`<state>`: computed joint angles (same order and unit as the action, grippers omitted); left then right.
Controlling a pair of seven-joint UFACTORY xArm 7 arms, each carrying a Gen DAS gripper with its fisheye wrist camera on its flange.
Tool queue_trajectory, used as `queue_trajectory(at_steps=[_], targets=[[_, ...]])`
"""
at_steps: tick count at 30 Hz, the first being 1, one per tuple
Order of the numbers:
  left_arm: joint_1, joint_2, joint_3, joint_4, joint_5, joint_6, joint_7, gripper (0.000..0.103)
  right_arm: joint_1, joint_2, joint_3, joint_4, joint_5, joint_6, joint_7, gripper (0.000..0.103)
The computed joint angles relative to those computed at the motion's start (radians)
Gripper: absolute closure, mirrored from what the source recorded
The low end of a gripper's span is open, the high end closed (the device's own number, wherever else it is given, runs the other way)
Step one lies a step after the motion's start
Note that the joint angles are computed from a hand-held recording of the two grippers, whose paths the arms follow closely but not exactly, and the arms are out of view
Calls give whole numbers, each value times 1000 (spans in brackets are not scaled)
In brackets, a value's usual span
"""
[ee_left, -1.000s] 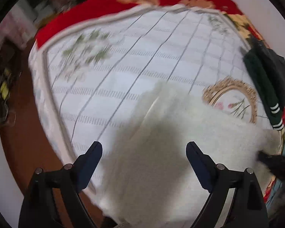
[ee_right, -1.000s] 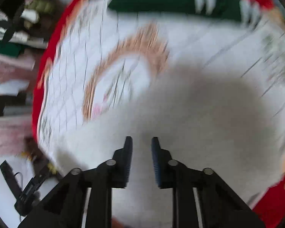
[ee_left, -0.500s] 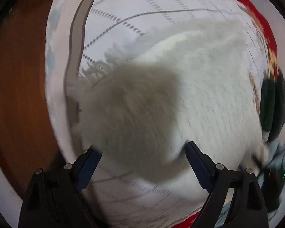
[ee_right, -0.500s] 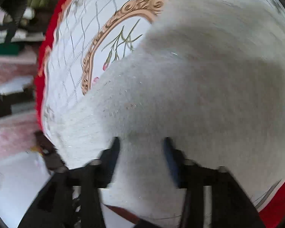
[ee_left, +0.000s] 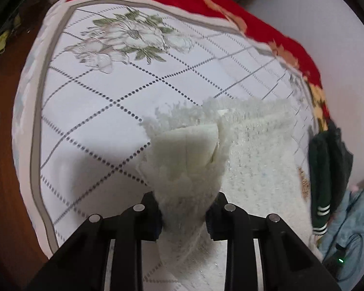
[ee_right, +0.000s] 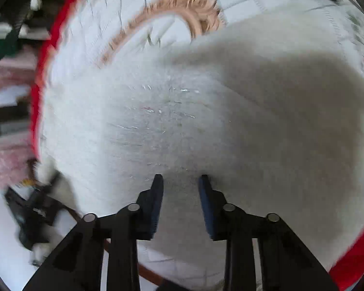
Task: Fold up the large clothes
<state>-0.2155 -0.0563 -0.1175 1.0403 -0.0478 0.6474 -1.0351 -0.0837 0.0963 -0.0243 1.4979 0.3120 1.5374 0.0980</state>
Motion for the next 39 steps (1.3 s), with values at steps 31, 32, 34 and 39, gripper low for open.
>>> queue_trajectory(at_steps=[31, 32, 34, 39], targets=[[-86, 13, -86, 223, 569, 38, -76, 88, -108, -186, -82, -366, 101, -81, 18, 89], [-102, 32, -97, 257, 600, 34, -41, 88, -105, -192, -82, -389, 113, -113, 18, 89], [-147, 55, -116, 302, 670, 23, 37, 88, -101, -179, -87, -375, 136, -101, -21, 89], [-245, 82, -139, 313, 669, -33, 284, 88, -150, -163, -139, -342, 283, 13, -142, 86]])
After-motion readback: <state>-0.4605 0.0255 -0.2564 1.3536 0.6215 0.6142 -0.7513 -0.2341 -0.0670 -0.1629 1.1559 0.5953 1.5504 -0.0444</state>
